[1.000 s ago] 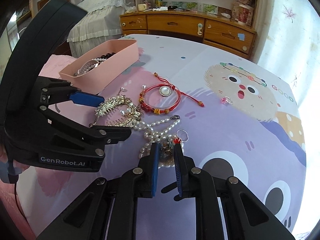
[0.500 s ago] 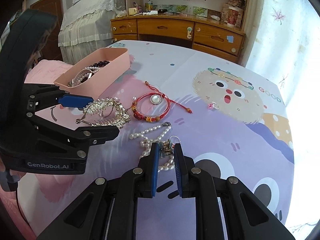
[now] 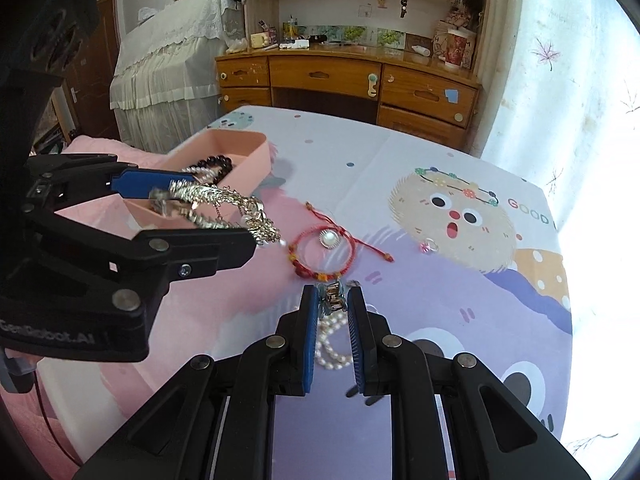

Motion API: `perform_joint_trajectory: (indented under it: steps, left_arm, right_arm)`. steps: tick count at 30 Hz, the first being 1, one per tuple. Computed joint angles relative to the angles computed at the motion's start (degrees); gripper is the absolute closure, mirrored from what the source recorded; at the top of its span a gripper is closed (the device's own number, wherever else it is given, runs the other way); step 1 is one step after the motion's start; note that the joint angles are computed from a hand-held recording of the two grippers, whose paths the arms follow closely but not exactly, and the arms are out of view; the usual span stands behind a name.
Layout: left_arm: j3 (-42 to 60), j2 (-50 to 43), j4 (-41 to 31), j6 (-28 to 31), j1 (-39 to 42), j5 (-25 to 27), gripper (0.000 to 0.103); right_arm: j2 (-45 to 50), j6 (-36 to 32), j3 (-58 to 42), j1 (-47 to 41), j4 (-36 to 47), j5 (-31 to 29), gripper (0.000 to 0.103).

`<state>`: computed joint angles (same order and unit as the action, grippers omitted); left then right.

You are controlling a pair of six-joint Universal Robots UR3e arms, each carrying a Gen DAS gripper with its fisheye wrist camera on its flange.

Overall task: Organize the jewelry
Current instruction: 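Carry the comb and pearl strand into the pink box and open both tools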

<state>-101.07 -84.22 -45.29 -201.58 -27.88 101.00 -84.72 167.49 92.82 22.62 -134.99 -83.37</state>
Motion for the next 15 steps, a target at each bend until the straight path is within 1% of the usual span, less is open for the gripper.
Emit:
perform_joint_trajectory:
  steps: [3,8,11,15]
  left_arm:
    - [0.58,3.24,-0.67,1.32,1.04,-0.64,0.034]
    - [1.04,9.45,-3.57,4.75,5.34,-4.11,0.034]
    - [0.8,13.89,-5.6,7.36,9.52,-6.81,0.034]
    - [0.6,20.47,-10.36,12.09,17.83,-12.58,0.035]
  right_arm:
    - [0.73,1.99,-3.31,2.29,0.86,-1.11,0.088]
    - [3.97,5.26,-11.11,6.4,3.42,-2.94,0.088]
    - [6.48,7.37,-16.59,9.21,5.0,-4.4,0.088]
    - [11.01,10.45,-25.94,13.33,8.13,-6.71,0.088]
